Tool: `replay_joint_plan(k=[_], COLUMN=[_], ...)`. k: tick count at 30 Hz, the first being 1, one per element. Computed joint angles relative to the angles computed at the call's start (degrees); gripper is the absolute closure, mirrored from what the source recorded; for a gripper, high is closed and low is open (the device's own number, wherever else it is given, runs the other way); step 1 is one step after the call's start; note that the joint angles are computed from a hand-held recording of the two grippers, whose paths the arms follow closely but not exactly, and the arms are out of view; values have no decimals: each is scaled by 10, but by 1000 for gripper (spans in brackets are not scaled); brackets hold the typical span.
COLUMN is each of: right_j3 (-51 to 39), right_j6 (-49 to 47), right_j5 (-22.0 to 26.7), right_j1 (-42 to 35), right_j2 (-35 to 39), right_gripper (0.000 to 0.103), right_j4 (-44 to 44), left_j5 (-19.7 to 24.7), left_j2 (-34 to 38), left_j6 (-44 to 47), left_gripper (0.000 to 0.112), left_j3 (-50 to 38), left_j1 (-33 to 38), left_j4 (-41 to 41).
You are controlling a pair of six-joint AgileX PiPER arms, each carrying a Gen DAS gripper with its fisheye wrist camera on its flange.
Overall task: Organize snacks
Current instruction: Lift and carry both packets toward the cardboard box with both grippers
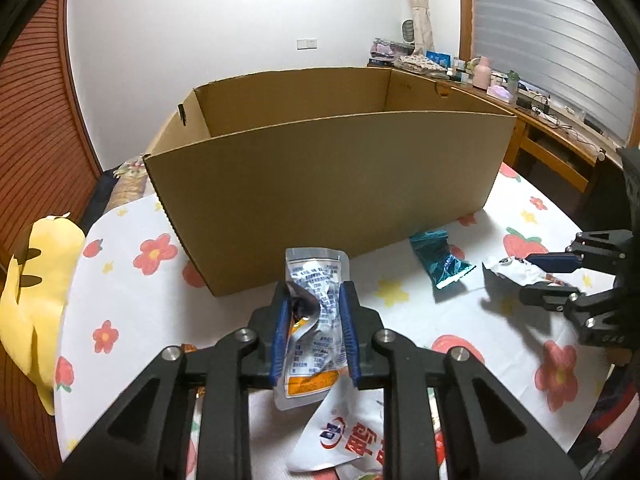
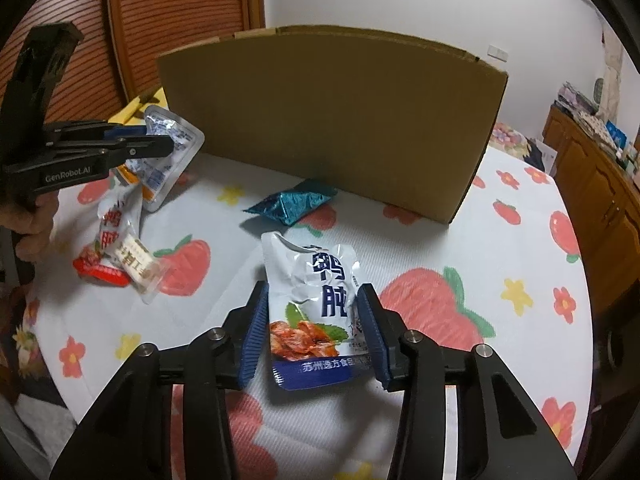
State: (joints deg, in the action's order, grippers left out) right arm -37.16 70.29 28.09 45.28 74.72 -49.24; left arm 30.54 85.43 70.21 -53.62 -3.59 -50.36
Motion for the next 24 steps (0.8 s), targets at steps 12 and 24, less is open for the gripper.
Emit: replay_joint_plan(k=[12,24], right_j3=[20,10], right_j6=[33,44], right_j5=[13,43], right_j1=[16,53], right_j2=[-54,-90], right_gripper=[68,67], right_j4=[-14,-23], left_j5=[9,37], left_j2=[-33,-82], left_j6=[34,81], left_gripper=[91,91], left_j3=[21,41], left_j1=[17,41], left_j4=[-48,-115])
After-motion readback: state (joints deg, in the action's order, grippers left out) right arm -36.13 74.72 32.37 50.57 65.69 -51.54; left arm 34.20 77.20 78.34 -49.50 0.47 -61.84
